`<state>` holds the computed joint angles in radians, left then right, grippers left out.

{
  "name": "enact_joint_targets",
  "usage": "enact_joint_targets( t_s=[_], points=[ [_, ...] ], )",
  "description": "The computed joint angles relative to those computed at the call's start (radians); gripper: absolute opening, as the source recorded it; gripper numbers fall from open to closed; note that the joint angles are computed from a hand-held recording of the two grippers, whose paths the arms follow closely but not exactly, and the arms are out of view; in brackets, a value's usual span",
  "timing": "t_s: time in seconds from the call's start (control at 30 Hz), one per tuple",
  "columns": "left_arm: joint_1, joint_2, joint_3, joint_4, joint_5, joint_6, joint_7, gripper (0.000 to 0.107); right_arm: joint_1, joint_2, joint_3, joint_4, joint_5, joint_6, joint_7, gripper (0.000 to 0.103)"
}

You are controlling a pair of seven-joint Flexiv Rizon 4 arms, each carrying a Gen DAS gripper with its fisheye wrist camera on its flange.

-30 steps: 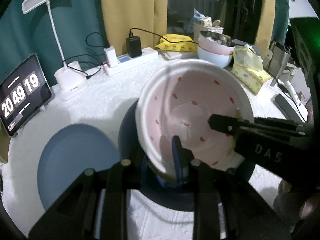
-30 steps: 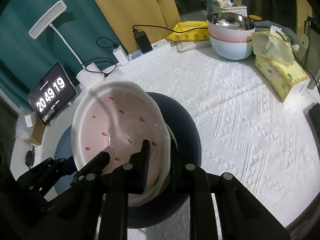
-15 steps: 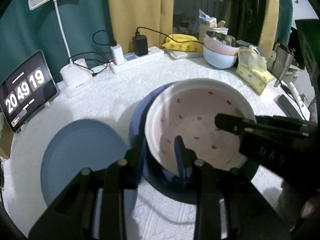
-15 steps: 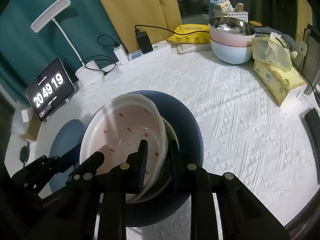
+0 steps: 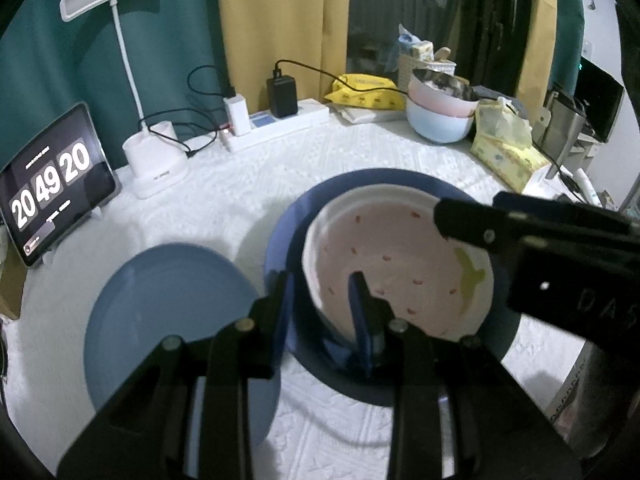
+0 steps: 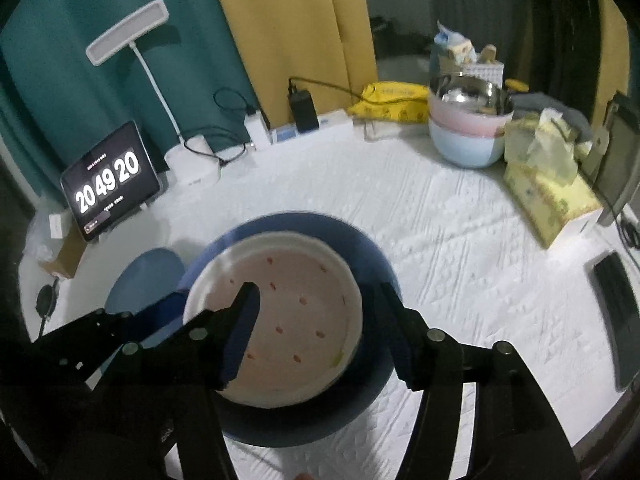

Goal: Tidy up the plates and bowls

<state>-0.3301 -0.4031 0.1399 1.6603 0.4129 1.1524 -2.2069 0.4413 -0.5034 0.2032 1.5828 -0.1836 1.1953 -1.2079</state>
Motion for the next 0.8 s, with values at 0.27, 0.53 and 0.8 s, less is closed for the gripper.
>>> enact_joint_targets(
  t_s=[0.27,0.53,0.8],
  points=[
    [0.006,0.013,0.002,0.007,0.001,0.014,-0.002,0.030,0.009,0.008,-0.015,0.005,-0.027,0.011,0.008,0.062],
    [-0.007,0.032,0.031,-0.001,0.050,0.026,-0.071,0.044,0.018,0.016,-0.041,0.016,-0.058,0.030,0.027,0.062],
    [0.009,0.057,0.032,0.005,0.106,0.014,-0.107,0.045,0.014,0.035,-0.083,0.051,-0.133,0.085,0.067,0.063]
  ],
)
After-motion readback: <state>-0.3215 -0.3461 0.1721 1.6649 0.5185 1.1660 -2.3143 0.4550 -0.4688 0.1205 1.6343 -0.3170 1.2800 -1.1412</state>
